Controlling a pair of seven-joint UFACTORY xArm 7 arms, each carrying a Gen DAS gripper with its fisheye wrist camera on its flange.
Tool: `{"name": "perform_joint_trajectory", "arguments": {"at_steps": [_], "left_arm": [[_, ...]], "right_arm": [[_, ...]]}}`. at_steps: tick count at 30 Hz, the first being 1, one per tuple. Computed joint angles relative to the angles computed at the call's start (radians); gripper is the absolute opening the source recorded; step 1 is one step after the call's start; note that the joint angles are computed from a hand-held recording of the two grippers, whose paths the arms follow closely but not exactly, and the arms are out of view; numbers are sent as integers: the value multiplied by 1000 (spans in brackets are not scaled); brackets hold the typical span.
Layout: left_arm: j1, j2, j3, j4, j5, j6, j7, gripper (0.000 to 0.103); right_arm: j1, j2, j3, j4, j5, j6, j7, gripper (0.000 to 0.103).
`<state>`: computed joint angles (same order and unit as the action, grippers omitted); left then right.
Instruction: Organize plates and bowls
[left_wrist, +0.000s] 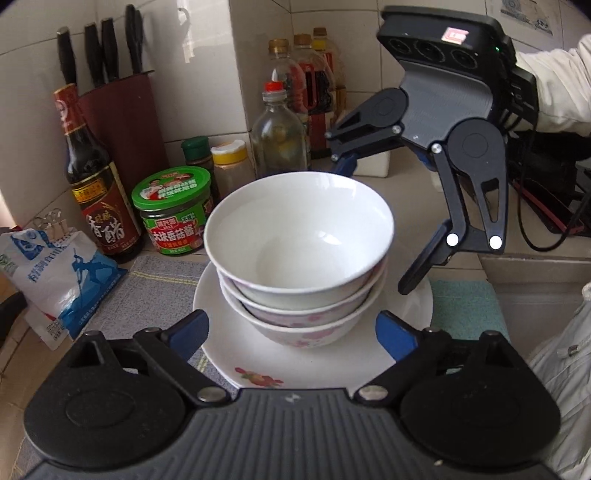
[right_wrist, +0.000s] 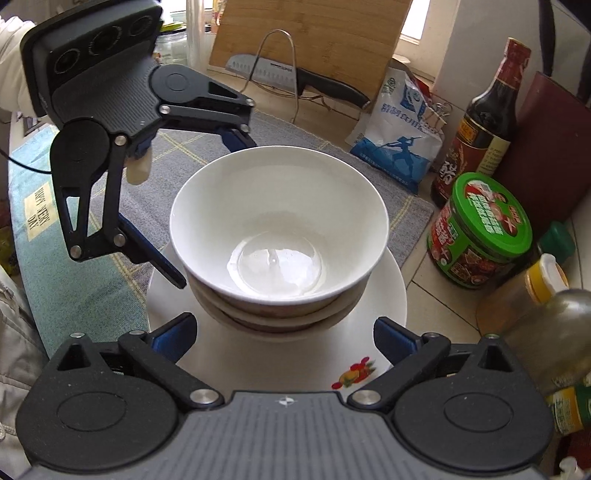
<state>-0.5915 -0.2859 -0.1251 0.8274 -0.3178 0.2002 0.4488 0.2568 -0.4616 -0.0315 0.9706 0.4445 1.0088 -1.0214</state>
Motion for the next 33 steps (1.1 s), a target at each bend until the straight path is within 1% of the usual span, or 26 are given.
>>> {"name": "perform_joint_trajectory", "arguments": {"at_steps": [1,2,3,4,5,6,7,8,9,10,12,15,18,22,26,33], "left_arm": [[31,-31,-34,-36,23,-37,-59,102],[99,-77,-100,-84,72,-90,-160,102],[178,-113,-173,-112,125,-111,-258,102],[260,-155,-249,-132,167,-119,-351,102],[341,-207,-322,-141,199,-97,-439,102],[398,-243,-375,-135,226,-55,-505,102],[447,-280,-421,-128,248,-17,-570,102],[500,-322,-467,-119,271,30,-641,102],[535,-347,-498,-96,290,96,-695,102],[550,-364,-511,-74,300,154,-737,102],[566,-384,-519,-33,307,254,-822,102],[561,-393,-511,29,315,407,-919,102],[538,-420,-498,36,345,447,-979,102],[503,-431,-480,44,396,490,-1029,102],[471,-428,-467,61,450,537,-1076,102],[412,-395,-433,83,542,568,-1150,102]], "right_arm": [[-14,-31,22,-21,-16,-16,49,103],[-36,-77,59,-48,-47,-41,141,103],[-25,-106,68,-65,-86,-56,225,103],[-56,-143,116,-82,-114,-70,330,103],[-93,-178,167,-98,-139,-84,435,103],[-120,-205,206,-106,-166,-89,539,103],[-141,-231,240,-115,-195,-92,644,103],[-193,-266,295,-123,-210,-91,748,103],[-212,-290,325,-126,-240,-86,853,103],[-224,-306,350,-125,-274,-76,948,103],[-272,-350,419,-124,-332,-51,1115,103],[-270,-397,450,-126,-362,-19,1258,103],[-260,-431,478,-126,-402,-4,1367,103],[-226,-447,483,-114,-444,29,1463,103],[-187,-447,476,-108,-494,44,1526,103],[-117,-431,446,-105,-571,52,1603,103]]}}
